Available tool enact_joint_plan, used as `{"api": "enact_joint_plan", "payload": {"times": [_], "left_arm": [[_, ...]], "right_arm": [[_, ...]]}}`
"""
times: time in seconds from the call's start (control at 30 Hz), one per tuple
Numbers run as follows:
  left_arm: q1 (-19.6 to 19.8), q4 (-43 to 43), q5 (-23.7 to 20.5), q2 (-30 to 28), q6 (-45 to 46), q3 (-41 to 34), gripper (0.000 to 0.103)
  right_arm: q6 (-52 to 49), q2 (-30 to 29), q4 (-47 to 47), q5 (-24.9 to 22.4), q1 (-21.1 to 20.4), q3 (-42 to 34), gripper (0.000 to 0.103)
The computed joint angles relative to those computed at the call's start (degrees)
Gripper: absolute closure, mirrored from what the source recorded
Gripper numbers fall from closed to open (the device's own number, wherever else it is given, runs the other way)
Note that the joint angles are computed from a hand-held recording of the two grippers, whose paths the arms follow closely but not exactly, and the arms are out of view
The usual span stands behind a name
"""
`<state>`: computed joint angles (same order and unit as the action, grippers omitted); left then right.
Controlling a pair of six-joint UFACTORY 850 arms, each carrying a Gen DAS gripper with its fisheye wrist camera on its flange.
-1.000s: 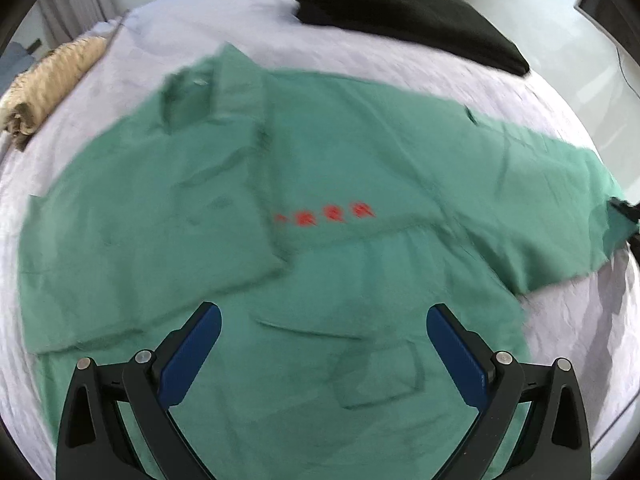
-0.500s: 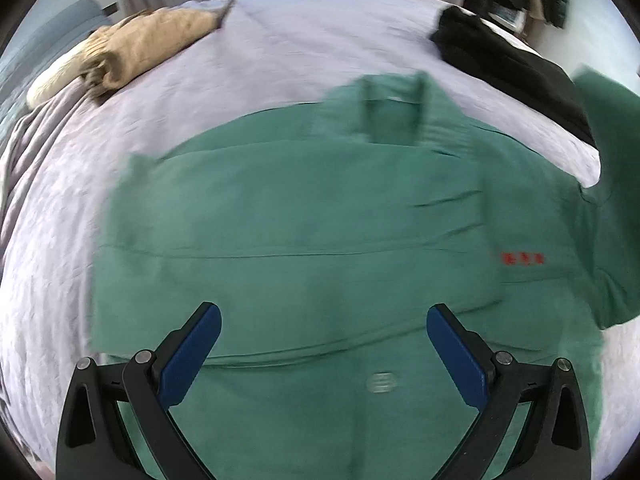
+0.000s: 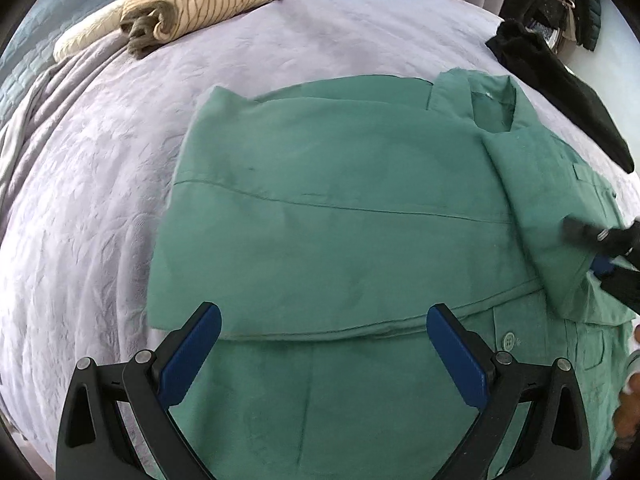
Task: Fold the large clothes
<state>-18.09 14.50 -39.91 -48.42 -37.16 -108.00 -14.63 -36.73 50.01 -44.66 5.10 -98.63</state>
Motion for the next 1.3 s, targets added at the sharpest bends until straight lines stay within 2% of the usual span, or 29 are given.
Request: {"api": "enact_joint_plan", "payload": {"times": [0.07, 0.1, 0.2, 0.27, 0.3, 0.33, 0.37, 0.43, 0.5, 0.63, 0.73, 0.87, 0.97, 1.1, 1.13, 1.17, 1.2, 1.3], "left_arm": [[0.5, -0.2, 1.1, 1.5, -0.3, 2.2, 0.000], [0.7, 0.4, 1.4, 2.2, -0.8, 3.1, 0.000], [1.3, 2.9, 2.5, 4.5, -3.6, 6.1, 0.000], [1.8, 4.4, 2.9, 5.8, -5.7, 8.1, 0.000], [2.1, 5.1, 3.0, 6.2, -6.5, 8.8, 0.000], [2.3, 5.7, 2.8, 6.5, -7.2, 9.4, 0.000], [2.6, 6.0, 2.4, 6.6, -7.5, 9.7, 0.000], [3.0, 6.1, 2.1, 6.9, -7.9, 10.2, 0.000], [3.0, 5.8, 2.4, 7.2, -7.9, 10.5, 0.000], [2.4, 4.4, 4.4, 7.3, -6.1, 9.9, 0.000], [1.2, 1.9, 5.1, 6.0, -2.9, 7.2, 0.000], [-0.3, -2.4, 4.4, 1.7, 2.7, 0.8, 0.000], [-1.2, -4.7, 1.3, -3.4, 6.1, -6.6, 0.000], [-2.0, -2.3, -4.5, -9.5, 5.9, -14.3, 0.000], [-1.9, -2.5, -5.1, -10.2, 5.7, -14.8, 0.000], [-1.9, -2.8, -4.9, -10.2, 5.6, -14.7, 0.000], [-1.8, -3.0, -4.5, -9.9, 5.4, -14.2, 0.000], [-2.0, -2.1, -4.4, -9.6, 5.1, -13.6, 0.000]], "right_arm": [[2.7, -0.6, -2.3, 0.9, 0.3, -2.0, 0.078], [4.6, -2.3, -5.1, -0.2, 0.6, -5.9, 0.088], [2.2, -5.1, -12.5, -2.0, 4.6, -13.4, 0.089], [1.1, -6.5, -18.8, -4.4, 7.0, -16.5, 0.081], [1.7, -6.9, -24.2, -5.2, 9.0, -17.4, 0.071], [2.1, -7.8, -27.2, -6.3, 10.1, -18.8, 0.051], [0.9, -7.9, -30.0, -7.7, 11.6, -18.5, 0.045], [0.3, -7.3, -33.5, -8.5, 13.2, -17.2, 0.043], [-1.6, -4.5, -32.6, -8.6, 13.2, -12.9, 0.043], [-2.2, 0.4, -27.3, -8.6, 9.6, -5.1, 0.043], [0.5, 4.9, -23.3, -7.4, 4.8, 2.0, 0.043], [5.6, 10.5, -12.8, -5.2, -3.9, 11.5, 0.043], [9.1, 12.2, -6.1, -2.4, -8.7, 16.0, 0.043], [9.8, 13.1, -0.6, 3.0, -12.4, 18.2, 0.043], [8.3, 13.6, 2.2, 4.1, -13.3, 19.2, 0.056], [8.2, 13.9, 2.9, 5.3, -13.7, 19.7, 0.073], [9.7, 14.2, 1.2, 6.1, -14.4, 19.8, 0.100], [11.1, 14.4, -0.5, 5.9, -15.4, 21.6, 0.101]]}}
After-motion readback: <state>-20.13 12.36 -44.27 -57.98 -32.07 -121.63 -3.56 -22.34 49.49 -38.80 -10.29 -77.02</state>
